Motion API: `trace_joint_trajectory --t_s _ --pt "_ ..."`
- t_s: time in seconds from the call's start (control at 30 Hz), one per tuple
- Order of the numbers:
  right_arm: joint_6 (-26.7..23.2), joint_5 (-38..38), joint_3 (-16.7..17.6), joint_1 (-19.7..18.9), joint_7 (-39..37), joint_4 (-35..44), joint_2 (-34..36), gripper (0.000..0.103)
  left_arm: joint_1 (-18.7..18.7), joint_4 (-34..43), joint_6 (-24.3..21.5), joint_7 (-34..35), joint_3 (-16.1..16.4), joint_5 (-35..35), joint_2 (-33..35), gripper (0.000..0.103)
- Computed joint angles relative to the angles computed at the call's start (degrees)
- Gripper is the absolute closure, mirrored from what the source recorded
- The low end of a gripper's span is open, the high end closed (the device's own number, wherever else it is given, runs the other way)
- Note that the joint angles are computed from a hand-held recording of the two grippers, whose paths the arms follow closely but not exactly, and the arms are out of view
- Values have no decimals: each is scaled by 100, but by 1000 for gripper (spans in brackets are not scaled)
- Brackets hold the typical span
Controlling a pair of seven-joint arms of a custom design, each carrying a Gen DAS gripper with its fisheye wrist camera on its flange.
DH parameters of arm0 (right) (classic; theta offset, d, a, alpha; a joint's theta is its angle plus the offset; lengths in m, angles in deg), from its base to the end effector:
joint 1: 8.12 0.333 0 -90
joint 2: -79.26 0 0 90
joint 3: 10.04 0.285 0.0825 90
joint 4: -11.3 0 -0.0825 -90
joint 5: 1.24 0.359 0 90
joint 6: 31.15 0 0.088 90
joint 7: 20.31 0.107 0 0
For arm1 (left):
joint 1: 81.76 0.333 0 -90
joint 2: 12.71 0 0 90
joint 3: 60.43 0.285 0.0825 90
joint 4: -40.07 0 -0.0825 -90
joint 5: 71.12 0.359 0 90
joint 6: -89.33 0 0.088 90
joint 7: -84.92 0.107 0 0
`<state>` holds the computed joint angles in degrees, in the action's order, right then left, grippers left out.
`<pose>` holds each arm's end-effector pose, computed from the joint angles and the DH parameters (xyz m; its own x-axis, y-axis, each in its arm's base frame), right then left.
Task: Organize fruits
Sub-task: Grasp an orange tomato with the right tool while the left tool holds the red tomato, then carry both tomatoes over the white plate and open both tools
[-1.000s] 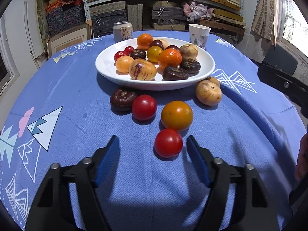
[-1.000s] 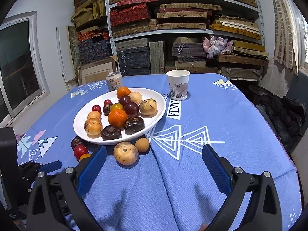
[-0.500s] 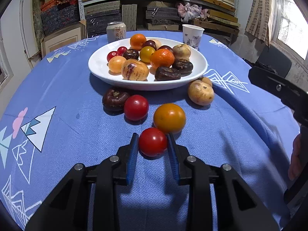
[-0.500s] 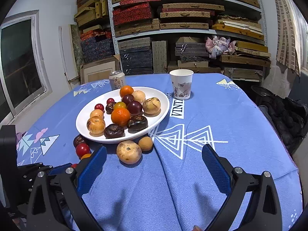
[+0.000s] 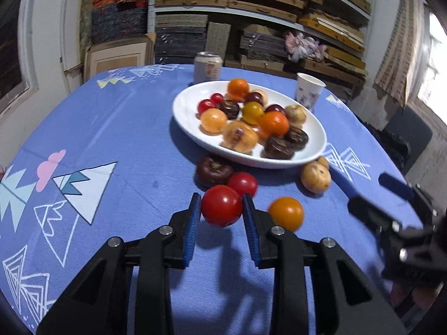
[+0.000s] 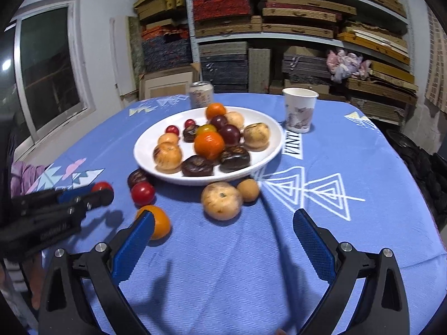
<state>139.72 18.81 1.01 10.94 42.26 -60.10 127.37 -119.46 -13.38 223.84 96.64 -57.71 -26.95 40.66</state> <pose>0.6895 0.3125 0.3584 0.5521 -0.8309 -0.0698 -0.5276 -0.2833 -0.8009 0.6311 -0.4486 0.3628 0.2520 -0.9614 0.1103 -0.6342 -0.2502 -0.7316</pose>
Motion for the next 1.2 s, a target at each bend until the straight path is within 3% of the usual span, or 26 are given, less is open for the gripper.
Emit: trace_joint_trajectory --t_s 0.1,0.13,0.23,0.27,0.37,0.47,0.57,0.63,0.77,0.83,1.07,1.2 --pt "52 -122 -73 111 -75 -68 -12 3 33 -350 110 -241 31 55 -224 73" --pt "75 -164 96 6 -142 -130 -33 3 52 -438 139 -307 26 71 -283 73" --pt "119 311 1047 -558 -1049 -399 -122 3 97 -578 196 -429 -1 122 -381 73" --pt "66 339 1092 -566 -1144 -429 -138 3 105 -600 206 -453 -6 143 -396 73" --pt "-262 269 717 -220 -1181 -329 -161 3 128 -624 209 -463 -36 171 -410 73" --pt "-412 538 867 -279 -1374 -267 -140 6 136 -591 156 -442 -62 164 -393 73" --pt "-877 444 488 13 -1167 87 -19 27 159 -581 130 -440 -84 121 -384 73" --pt "-1405 365 330 135 -985 529 189 47 174 -579 117 -446 -96 91 -383 73" --pt "-1805 279 112 311 -649 1110 500 50 187 -552 117 -417 -111 52 -360 73" --pt "-1824 168 -48 425 -439 1306 614 65 181 -518 96 -387 -116 35 -337 73" --pt "-2339 30 -79 431 -244 1837 891 63 212 -282 -29 -213 -142 -135 -171 73" --pt "-2359 81 -43 386 -172 1909 935 63 222 -107 -147 -108 -140 -258 -51 73"
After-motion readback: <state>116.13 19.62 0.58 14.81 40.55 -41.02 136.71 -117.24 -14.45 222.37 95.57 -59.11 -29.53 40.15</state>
